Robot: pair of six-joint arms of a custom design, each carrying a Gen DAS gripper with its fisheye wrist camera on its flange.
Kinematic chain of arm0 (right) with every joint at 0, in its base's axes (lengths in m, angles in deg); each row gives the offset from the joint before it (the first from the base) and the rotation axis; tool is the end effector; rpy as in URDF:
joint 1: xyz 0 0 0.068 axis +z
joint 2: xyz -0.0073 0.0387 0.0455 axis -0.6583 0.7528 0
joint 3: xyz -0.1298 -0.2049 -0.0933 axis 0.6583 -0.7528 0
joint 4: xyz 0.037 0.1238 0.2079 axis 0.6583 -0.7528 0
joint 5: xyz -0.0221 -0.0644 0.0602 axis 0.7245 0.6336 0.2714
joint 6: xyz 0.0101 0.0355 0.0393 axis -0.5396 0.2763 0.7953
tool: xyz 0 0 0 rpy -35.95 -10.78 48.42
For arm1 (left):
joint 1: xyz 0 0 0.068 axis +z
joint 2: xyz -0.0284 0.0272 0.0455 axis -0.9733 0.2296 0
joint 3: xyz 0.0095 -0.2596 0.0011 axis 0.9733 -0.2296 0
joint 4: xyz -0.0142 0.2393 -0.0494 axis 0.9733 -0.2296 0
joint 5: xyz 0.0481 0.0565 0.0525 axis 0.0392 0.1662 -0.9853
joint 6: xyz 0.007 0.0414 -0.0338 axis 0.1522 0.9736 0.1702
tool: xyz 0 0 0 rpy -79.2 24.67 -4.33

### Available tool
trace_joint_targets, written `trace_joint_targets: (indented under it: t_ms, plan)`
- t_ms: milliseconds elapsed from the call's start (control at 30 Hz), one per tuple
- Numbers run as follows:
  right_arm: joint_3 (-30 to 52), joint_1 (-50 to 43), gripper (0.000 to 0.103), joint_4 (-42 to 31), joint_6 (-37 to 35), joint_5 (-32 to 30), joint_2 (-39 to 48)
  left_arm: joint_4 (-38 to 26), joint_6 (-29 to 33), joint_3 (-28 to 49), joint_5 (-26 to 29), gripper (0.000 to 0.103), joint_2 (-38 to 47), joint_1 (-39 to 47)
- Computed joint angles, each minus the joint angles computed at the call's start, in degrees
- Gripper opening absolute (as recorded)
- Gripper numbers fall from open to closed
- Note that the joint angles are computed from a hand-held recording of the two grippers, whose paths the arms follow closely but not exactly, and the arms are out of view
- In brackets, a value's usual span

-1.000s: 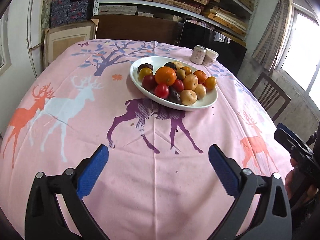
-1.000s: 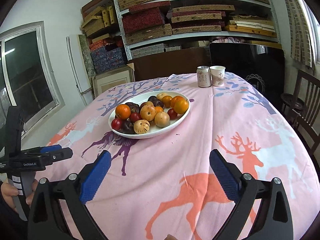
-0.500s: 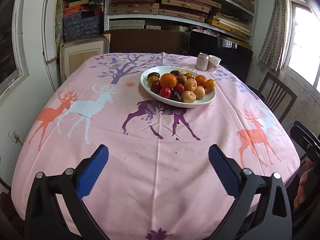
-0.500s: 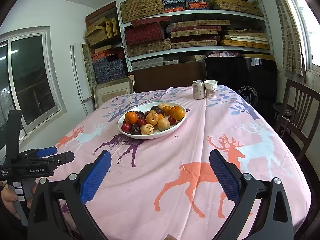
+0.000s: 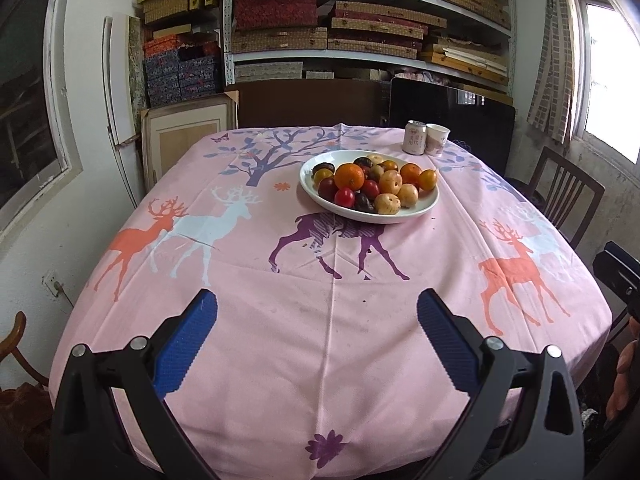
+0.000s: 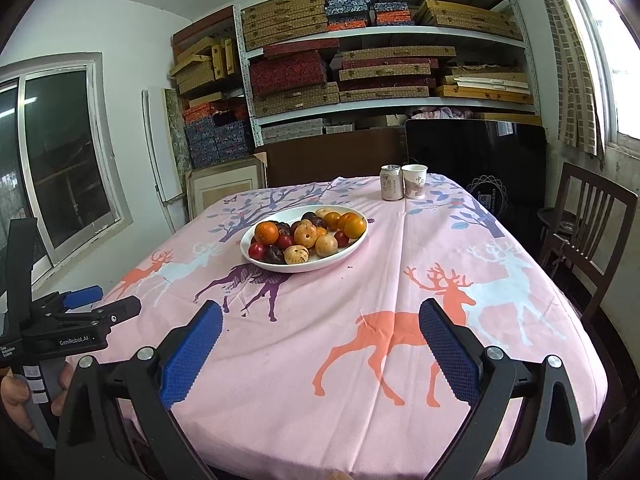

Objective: Organize fruits

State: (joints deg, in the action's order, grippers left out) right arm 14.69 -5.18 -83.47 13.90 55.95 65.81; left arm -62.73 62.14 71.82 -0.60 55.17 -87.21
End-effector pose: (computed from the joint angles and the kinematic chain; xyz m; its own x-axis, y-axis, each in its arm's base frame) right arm 0.1402 0.0857 0.2812 -0.4695 0.0991 -0.8774 -0.1132 0.9787 0.1711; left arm 0.1975 -0.0335 0.2735 -0.5851 0.0720 -0.8078 0.0924 0.9955 0.0218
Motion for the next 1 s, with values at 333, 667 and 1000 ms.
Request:
trace_joint_targets:
  t_ms: [333, 667, 1000]
  plan:
    - [-0.34, 0.13, 0.099, -0.68, -0.01, -0.35, -0.37, -0.17, 0.19, 0.0, -1.05, 0.098, -0.59, -1.76]
    - [-0.25, 1.68, 0.099, -1.2, 0.0, 0.07, -0.16, 0.11, 0.07, -0.02, -1.87, 0.098, -1.47, -3.52]
    - [-0.05, 1.37, 0.099, -1.45, 0.21, -0.78, 0.18, 1.39, 0.06, -0.31, -5.44, 0.098, -1.62, -5.15]
